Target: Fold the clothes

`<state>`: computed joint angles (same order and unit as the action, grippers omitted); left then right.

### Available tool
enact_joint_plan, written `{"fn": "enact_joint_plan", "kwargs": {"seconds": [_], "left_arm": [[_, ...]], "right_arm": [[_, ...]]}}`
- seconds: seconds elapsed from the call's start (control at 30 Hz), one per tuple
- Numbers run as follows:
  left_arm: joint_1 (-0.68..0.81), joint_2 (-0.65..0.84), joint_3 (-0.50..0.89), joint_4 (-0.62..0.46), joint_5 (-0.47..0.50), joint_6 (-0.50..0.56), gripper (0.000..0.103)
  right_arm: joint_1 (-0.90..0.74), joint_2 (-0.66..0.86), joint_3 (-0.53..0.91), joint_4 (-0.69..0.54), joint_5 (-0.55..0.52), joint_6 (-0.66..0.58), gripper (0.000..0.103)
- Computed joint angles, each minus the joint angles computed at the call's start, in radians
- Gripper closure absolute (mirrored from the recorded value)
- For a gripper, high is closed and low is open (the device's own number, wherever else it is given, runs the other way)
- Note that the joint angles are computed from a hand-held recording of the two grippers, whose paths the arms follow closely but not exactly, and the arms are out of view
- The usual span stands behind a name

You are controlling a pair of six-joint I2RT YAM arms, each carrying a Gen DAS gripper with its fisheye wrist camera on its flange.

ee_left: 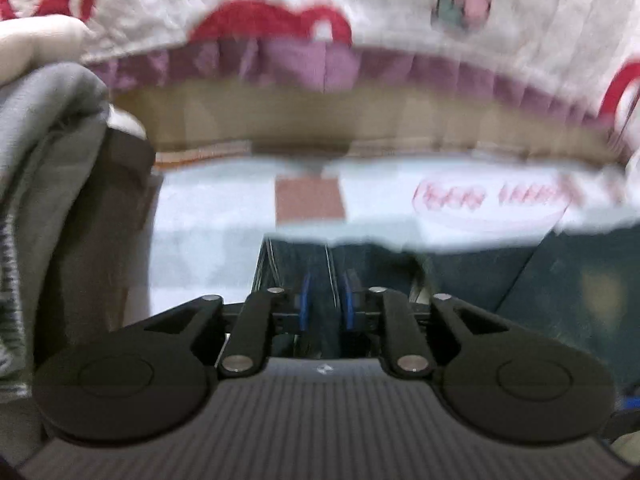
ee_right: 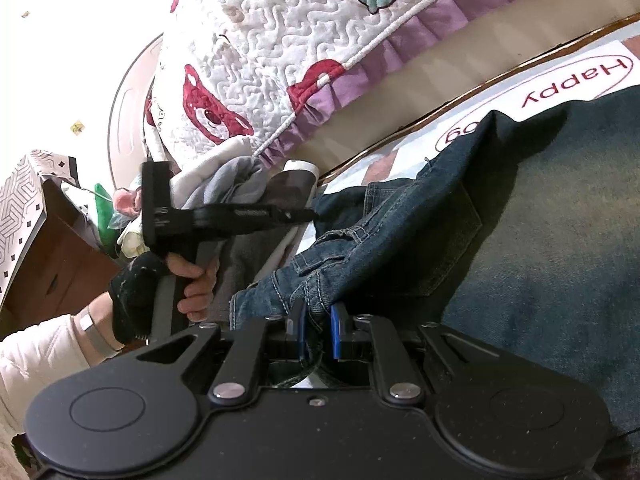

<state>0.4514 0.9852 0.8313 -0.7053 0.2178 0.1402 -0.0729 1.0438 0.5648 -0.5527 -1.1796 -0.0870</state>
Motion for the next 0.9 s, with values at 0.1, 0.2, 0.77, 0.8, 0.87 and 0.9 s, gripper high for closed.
{"fn": "enact_joint_plan", "kwargs": {"seconds": [0.1, 0.2, 0.77, 0.8, 0.87, 0.9], "left_arm": [[0.070, 0.017, 0.013, -0.018, 0.039, -0.041, 0.061], [0.101, 0.061, 0.001, -0.023, 0.064, -0.033, 0.071], [0.288, 0.170, -0.033, -0.037, 0.366, -0.038, 0.081], [0.306, 0.171, -0.035, -0.041, 0.397, -0.046, 0.081], [0.318, 0.176, -0.038, -0.046, 0.440, -0.034, 0.083], [0.305, 0.181, -0.038, -0.040, 0.425, -0.035, 0.083]], "right_arm": [[-0.002, 0.006, 0.002, -0.003, -0.003, -0.004, 0.088], [-0.004, 0.017, 0.004, -0.006, -0.007, -0.007, 0.088], [-0.019, 0.079, 0.016, -0.034, -0.027, -0.019, 0.087], [-0.019, 0.081, 0.016, -0.035, -0.027, -0.018, 0.087], [-0.019, 0.089, 0.019, -0.039, -0.027, -0.017, 0.087], [-0.017, 0.092, 0.019, -0.034, -0.026, -0.011, 0.086]]}}
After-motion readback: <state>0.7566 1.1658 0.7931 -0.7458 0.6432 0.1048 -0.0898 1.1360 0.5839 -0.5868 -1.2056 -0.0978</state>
